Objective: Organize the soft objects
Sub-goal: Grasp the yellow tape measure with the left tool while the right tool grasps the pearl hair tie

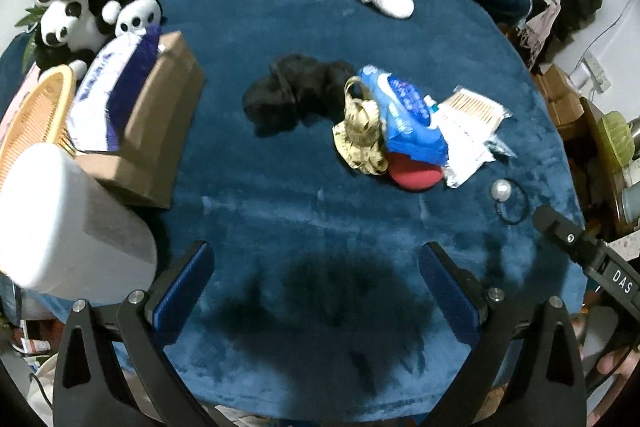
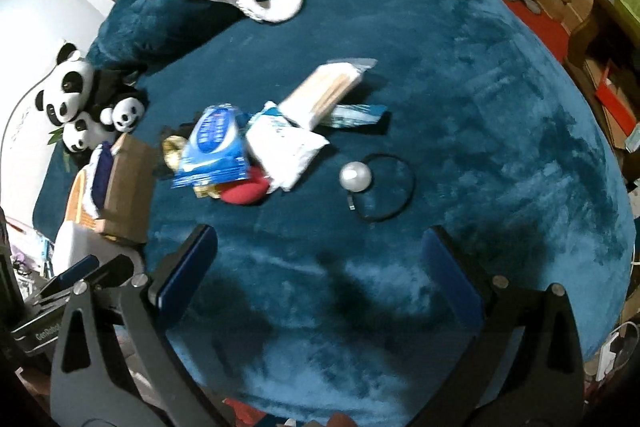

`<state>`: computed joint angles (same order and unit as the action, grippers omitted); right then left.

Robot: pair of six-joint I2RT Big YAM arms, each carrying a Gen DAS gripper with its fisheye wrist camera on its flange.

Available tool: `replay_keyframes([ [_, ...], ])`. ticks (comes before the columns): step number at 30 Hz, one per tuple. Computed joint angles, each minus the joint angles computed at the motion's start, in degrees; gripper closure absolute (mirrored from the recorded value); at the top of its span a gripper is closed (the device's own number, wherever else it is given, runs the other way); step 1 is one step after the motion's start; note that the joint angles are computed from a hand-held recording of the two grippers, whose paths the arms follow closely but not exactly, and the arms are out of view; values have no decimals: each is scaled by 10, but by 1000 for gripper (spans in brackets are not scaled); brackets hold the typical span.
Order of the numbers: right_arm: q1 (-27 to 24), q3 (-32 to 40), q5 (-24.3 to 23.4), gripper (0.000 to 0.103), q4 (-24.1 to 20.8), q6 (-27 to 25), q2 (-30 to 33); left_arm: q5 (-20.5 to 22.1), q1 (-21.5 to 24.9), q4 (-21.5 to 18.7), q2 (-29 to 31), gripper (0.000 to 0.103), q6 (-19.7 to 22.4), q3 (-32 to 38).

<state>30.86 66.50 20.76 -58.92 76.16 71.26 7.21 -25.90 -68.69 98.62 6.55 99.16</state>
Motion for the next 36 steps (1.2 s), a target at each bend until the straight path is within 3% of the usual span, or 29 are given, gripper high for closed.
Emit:
replay_keyframes([
  [8,-34,-16,1,2,12,-31,15,21,9,15,39,1,-14,16],
  [17,-63,-18,-9,50,49,-92,55,25,4,48,76,2,-21,36],
  [19,-62,-12,1,77,32,-91,64,21,2,55,83,3,-21,40],
  [23,-65,-39,-9,78,56,-73,41,20,-2,62,104,8,-15,55],
  [36,-69,-38,-12,78,61,-74,51,85,-17,84,144,18,16,93],
])
